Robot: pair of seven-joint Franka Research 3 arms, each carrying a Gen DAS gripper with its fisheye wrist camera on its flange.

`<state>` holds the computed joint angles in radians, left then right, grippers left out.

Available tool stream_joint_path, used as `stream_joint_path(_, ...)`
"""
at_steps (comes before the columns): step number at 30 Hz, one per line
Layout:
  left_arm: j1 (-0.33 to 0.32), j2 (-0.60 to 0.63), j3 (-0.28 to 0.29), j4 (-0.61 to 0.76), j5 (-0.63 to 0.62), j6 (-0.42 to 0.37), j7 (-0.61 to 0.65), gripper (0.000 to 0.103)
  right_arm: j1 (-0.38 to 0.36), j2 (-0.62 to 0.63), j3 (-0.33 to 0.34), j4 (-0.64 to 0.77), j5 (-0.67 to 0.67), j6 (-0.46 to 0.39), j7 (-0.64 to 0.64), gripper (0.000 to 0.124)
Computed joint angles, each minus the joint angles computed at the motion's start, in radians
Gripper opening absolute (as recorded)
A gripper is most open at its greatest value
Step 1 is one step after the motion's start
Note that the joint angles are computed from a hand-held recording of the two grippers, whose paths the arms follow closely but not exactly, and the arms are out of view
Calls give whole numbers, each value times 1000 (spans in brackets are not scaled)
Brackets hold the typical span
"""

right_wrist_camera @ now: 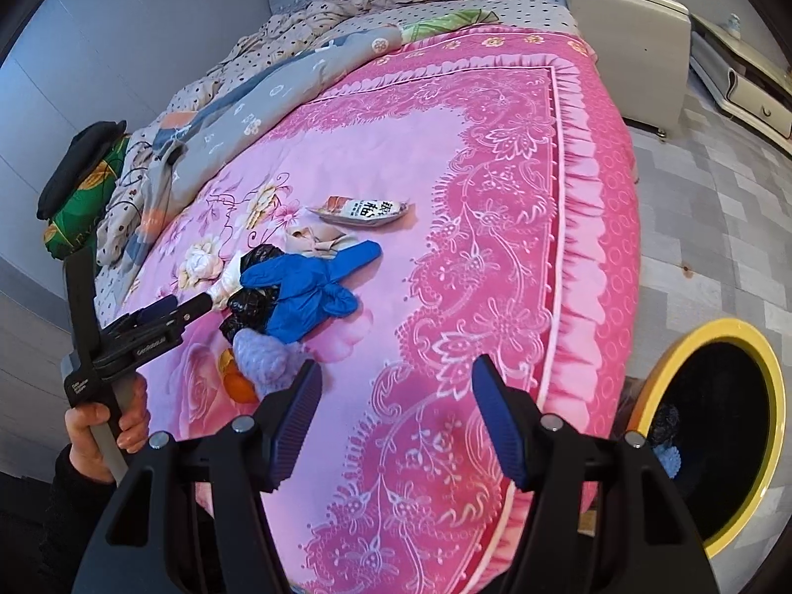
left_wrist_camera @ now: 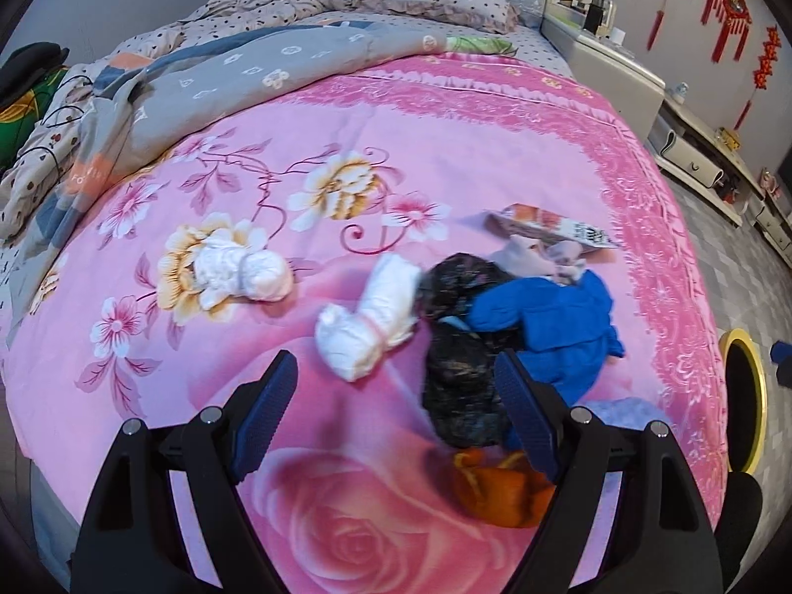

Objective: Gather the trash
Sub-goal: 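Move both open tools from the bin back over the trash on the bed, then grasp the white rolled diaper with the left tool while the right tool grasps the snack stick packet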

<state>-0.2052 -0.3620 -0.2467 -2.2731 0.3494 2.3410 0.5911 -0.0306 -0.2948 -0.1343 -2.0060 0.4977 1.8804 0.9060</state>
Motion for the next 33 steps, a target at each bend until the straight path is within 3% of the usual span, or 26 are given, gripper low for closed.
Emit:
stream_joint_path(7,21,-13,32,-40,-17,14,34,78,45,110,57,82,-43,45,41,60)
stream_joint_path(11,28,15,39,-34,-29,36,60,78,68,220,71,181,-22,-6,92,60)
stream_joint_path(20,36,94,51,0,-57,68,127,77,96,407,107,357,-91,12,213,60)
stream_joint_path(22,35,103,54,0,-70,77,140,77,107,426,117,384,-140,8,164,60)
stream_joint_path(27,39,128,60,5,-90,99,171,77,138,438,131,388,-258,88,5,60)
stream_joint_path(33,44,146,76,0,-143,133,211,73,173,482,147,411,-339,105,-146,60)
